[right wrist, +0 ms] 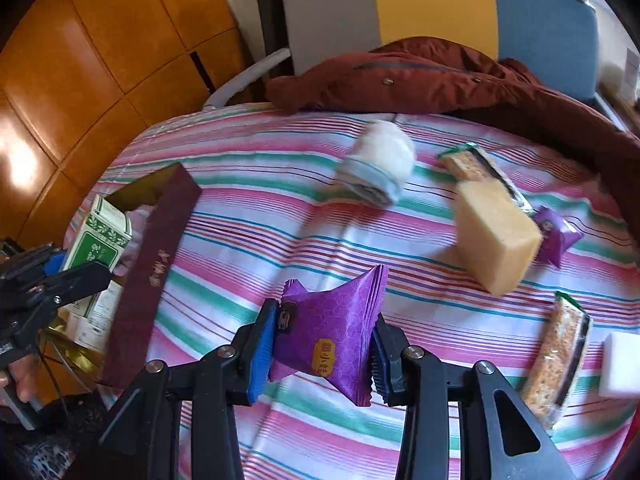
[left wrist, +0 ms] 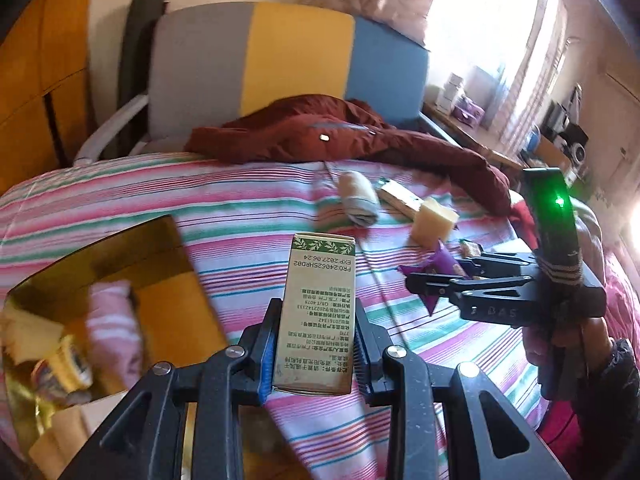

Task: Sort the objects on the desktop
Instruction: 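Carry the green box and purple packet over the tray and release both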

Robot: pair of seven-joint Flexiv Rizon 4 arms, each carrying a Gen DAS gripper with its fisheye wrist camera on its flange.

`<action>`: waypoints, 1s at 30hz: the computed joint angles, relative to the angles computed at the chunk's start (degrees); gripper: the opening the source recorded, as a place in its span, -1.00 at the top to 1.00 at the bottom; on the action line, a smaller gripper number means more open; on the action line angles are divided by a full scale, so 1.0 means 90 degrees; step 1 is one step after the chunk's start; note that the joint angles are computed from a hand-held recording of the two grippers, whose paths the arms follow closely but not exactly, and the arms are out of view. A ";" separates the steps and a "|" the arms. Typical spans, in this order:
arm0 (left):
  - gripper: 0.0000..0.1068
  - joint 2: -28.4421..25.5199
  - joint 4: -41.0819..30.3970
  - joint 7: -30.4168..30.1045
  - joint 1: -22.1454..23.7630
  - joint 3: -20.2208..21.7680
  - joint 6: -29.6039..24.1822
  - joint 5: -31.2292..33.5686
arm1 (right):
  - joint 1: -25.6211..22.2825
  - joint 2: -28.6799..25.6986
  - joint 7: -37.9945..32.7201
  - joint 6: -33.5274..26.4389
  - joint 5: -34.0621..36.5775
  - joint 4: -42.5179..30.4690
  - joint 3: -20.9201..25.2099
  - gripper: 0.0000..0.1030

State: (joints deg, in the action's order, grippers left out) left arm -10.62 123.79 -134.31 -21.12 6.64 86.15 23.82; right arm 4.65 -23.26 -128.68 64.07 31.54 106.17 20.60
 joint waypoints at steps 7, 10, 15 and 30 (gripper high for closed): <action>0.42 0.0761 0.0709 -0.0919 0.0321 0.0309 0.0077 0.0786 | 0.0353 0.0378 0.0141 0.0007 0.0230 0.0153 0.0234 0.19; 0.42 0.1180 0.0986 -0.1490 0.0587 0.0377 -0.0031 0.1337 | 0.0530 0.0504 0.0116 -0.0044 0.0434 0.0164 0.0333 0.19; 0.42 0.2101 0.1390 -0.2475 0.1221 0.0241 -0.0614 0.2423 | 0.0989 0.0655 0.0150 -0.0100 0.0708 0.0178 0.0447 0.19; 0.30 0.2749 0.2619 -0.2240 0.2991 0.0060 -0.0472 0.2339 | 0.2253 0.0302 0.1949 0.0620 -0.0134 0.0086 0.0382 0.10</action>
